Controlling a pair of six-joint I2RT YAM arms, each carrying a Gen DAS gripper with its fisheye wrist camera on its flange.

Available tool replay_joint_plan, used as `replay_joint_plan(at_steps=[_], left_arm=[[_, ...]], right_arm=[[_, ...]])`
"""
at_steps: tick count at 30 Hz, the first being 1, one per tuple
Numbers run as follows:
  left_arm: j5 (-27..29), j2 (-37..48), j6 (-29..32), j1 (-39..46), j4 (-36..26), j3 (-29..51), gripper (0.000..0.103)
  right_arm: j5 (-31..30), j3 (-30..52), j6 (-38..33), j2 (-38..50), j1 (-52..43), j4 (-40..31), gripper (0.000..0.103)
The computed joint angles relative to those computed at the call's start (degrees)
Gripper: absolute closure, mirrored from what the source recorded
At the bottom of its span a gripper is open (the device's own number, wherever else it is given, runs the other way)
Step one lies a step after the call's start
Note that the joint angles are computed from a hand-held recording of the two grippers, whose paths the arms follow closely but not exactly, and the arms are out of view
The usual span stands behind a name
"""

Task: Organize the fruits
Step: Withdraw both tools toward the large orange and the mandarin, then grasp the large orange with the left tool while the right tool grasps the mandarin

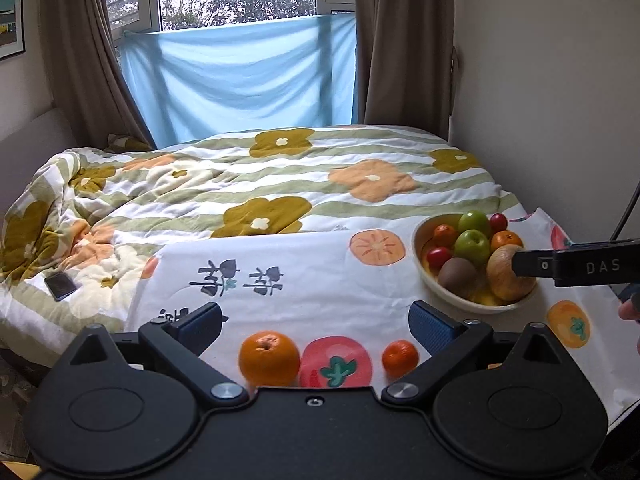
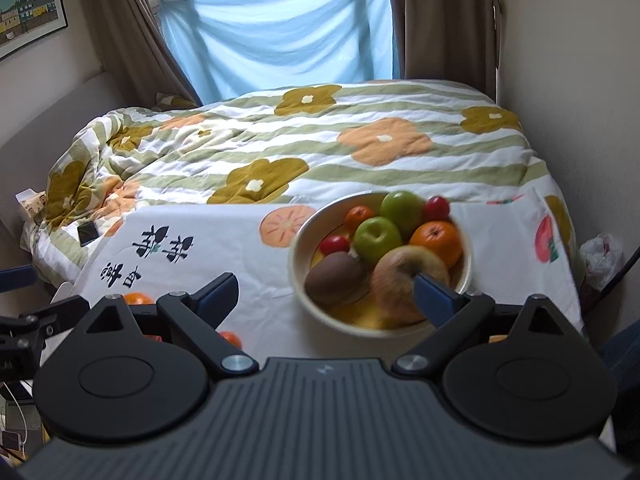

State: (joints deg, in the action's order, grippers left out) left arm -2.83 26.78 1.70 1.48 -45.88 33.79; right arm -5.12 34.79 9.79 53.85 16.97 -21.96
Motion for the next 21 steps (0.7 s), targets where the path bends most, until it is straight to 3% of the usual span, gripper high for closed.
replay_joint_plan(at_steps=[6,9,17,21], left_arm=[[20.6,5.1,21.4,25.4,4.5,-4.2,0.002],[26.6,10.4,29.6,32.0,7.8,-5.7,0.002],[31.9,26.9,40.5,34.9,20.8,-8.7,0.004],[32.4,33.4,42.9,33.9,26.3,-9.9,0.011]], right_arm=[[9.2,-3.2,9.8,1.9,12.2,3.0,0.000],[13.6,-4.5,14.3,4.5,17.2,5.2,0.000],[18.5,-8.2,24.8,12.9,24.6,14.6,0.000],[21.0,-8.2,26.7,17.3,27.5,17.7,0.000]])
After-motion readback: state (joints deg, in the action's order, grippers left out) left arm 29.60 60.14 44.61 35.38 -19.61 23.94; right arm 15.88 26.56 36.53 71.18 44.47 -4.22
